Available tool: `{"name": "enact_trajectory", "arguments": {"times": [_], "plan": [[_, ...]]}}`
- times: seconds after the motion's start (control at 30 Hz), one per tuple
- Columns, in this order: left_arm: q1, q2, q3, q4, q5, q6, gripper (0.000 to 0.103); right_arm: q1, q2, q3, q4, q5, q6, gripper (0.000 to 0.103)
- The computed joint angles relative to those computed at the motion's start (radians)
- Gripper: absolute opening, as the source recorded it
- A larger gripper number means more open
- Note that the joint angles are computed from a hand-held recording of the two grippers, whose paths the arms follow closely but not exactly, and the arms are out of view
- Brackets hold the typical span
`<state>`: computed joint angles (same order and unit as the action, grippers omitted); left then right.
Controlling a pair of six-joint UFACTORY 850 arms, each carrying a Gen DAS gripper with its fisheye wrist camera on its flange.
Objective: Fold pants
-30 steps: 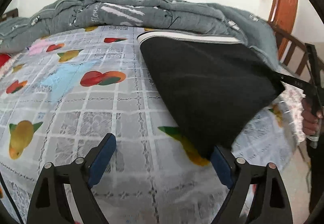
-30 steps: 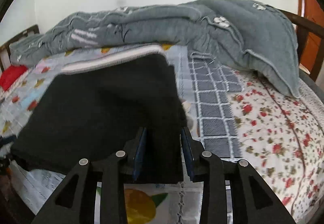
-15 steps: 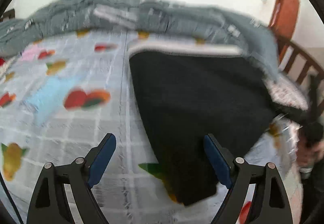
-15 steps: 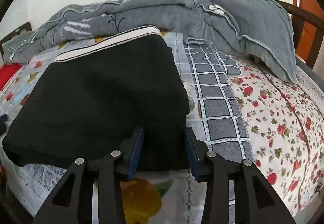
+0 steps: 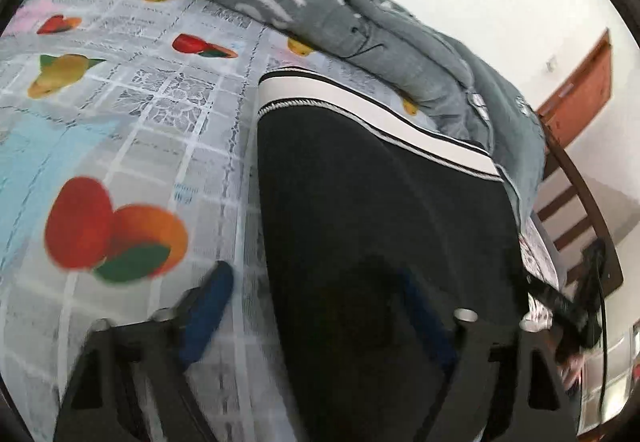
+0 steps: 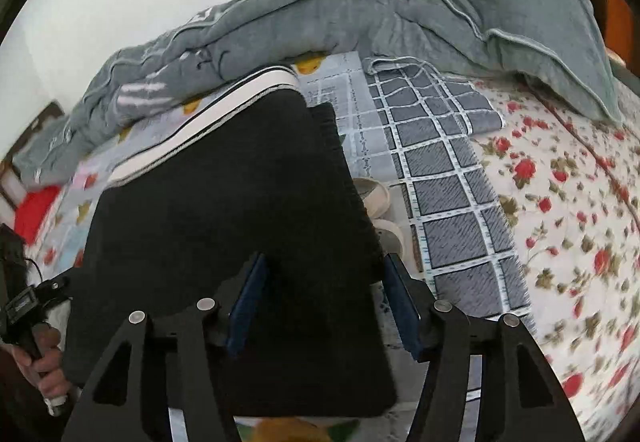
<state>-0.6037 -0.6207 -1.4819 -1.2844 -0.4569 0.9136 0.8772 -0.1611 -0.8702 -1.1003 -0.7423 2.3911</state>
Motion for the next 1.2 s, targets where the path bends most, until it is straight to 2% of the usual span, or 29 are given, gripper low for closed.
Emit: {"name": "enact_trajectory", "arguments": {"times": [0.03,0.1,0.2,0.27,0.3,0.43,0.53,0.6,0.67,0.73,0.8,0.83,0.9,0.93,0.97,1.03,1.1,1.13,1.17,1.2], "plan": [[0.003,-0.022,-0.033,0.047,-0.031,-0.055,0.031,0.010,-0.013,-0.016,0.004,-0.020,-0.017,0.048],[0.016,-0.044,-0.056,0.019,-0.068,-0.043,0.016,0.031,-0.041,-0.054,0.028,-0.071,-0.054,0.040],[0.052,-0.021,-0.041,-0.087,-0.084,0.132,0.013,0.044,-0.065,-0.096,0.058,-0.092,-0.084,0.034],[0.082,-0.020,-0.045,-0.084,-0.115,0.124,0.013,0.054,-0.065,-0.104,0.021,-0.069,-0.045,0.026],[0.101,-0.011,-0.043,-0.051,-0.111,0.117,0.013,0.060,-0.072,-0.118,-0.009,-0.050,-0.021,0.026],[0.160,0.045,0.001,-0.015,-0.015,0.174,0.013,0.066,-0.181,-0.258,-0.049,0.001,-0.048,0.026],[0.212,0.092,0.035,-0.062,0.057,0.239,0.007,0.062,-0.256,-0.348,-0.093,0.061,-0.013,0.027],[0.261,0.111,0.035,-0.106,0.034,0.283,0.007,0.068,-0.318,-0.432,-0.078,0.055,-0.077,0.029],[0.284,0.103,0.008,0.001,0.005,0.182,0.007,0.074,-0.366,-0.514,-0.030,0.024,-0.195,0.034],[0.287,0.099,0.002,0.077,0.031,0.125,0.007,0.071,-0.365,-0.532,0.003,0.015,-0.256,0.034],[0.285,0.099,0.011,0.094,0.026,0.115,0.007,0.073,-0.328,-0.500,-0.053,-0.016,-0.189,0.034],[0.288,0.090,0.005,0.115,0.004,0.097,0.010,0.074,-0.315,-0.489,-0.077,-0.038,-0.159,0.037],[0.286,0.076,0.001,0.163,-0.018,0.052,0.022,0.052,-0.283,-0.463,-0.112,-0.053,-0.112,0.050],[0.278,0.068,-0.005,0.188,-0.018,0.027,0.039,0.029,-0.276,-0.457,-0.114,-0.034,-0.113,0.054],[0.272,0.071,0.005,0.182,-0.015,0.036,0.050,0.000,-0.275,-0.460,-0.111,-0.007,-0.115,0.054],[0.264,0.076,0.020,0.148,-0.010,0.078,0.051,-0.050,-0.289,-0.479,-0.100,0.060,-0.130,0.054],[0.254,0.078,0.023,0.166,-0.012,0.071,0.051,-0.100,-0.338,-0.538,0.002,0.117,-0.246,0.052],[0.250,0.077,0.023,0.176,-0.010,0.065,0.051,-0.115,-0.362,-0.566,0.063,0.137,-0.318,0.031],[0.247,0.079,0.024,0.180,-0.007,0.063,0.051,-0.127,-0.389,-0.593,0.112,0.158,-0.394,0.015],[0.245,0.080,0.024,0.185,-0.005,0.065,0.051,-0.125,-0.406,-0.613,0.119,0.138,-0.438,0.011]]}}
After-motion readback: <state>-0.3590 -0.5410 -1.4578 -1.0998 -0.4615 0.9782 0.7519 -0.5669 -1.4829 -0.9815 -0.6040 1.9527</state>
